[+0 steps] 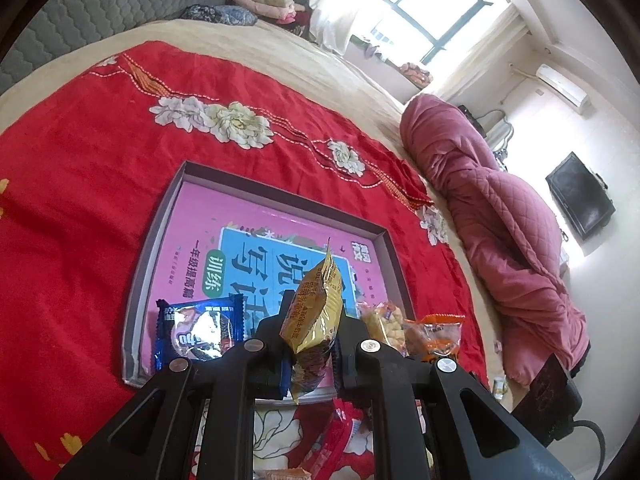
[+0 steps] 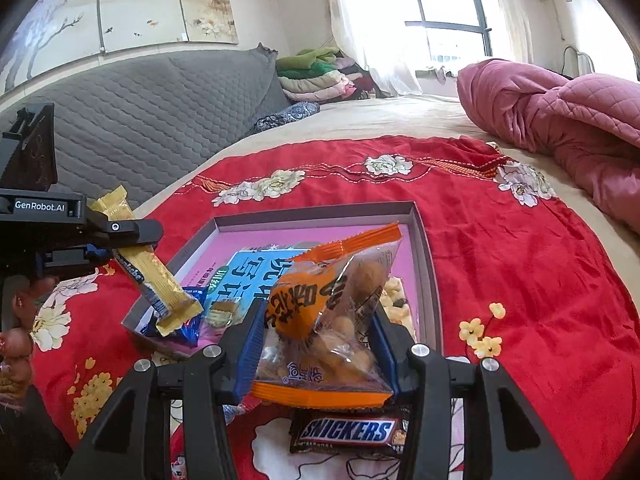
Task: Organize snacks
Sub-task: 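Carry the orange bag with the right tool while the left tool carries the yellow packet over the tray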
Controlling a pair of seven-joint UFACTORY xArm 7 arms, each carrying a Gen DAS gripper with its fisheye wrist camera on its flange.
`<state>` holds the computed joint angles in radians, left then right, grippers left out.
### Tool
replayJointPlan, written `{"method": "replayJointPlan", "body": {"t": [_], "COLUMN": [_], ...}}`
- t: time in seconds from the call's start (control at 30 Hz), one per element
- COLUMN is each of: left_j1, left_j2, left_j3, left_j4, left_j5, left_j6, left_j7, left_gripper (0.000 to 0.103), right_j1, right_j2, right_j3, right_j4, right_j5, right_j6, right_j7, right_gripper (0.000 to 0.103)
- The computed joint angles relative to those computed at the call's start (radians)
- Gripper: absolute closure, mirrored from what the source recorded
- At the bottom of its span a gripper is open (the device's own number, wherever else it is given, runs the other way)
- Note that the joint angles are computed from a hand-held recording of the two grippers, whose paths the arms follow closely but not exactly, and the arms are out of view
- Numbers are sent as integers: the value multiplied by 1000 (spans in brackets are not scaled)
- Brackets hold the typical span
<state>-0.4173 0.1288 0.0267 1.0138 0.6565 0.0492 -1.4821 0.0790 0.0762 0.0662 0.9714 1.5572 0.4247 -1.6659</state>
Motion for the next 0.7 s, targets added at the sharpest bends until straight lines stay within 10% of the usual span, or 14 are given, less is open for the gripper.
{"method": "replayJointPlan", "body": {"t": [0.7], "left_j1": [-50], "left_j2": [64], "left_j3": [45], "left_j4": [13], "left_j5": [-71], "left_j6": [20], "left_j7": [91], "left_gripper": [88], "right_j1": [1], "right_j2": [41], "right_j3": [14], "right_j4": [28], "right_j5": [-2], "right_j6": [2], "right_j7": [-18], "right_gripper": [54]}}
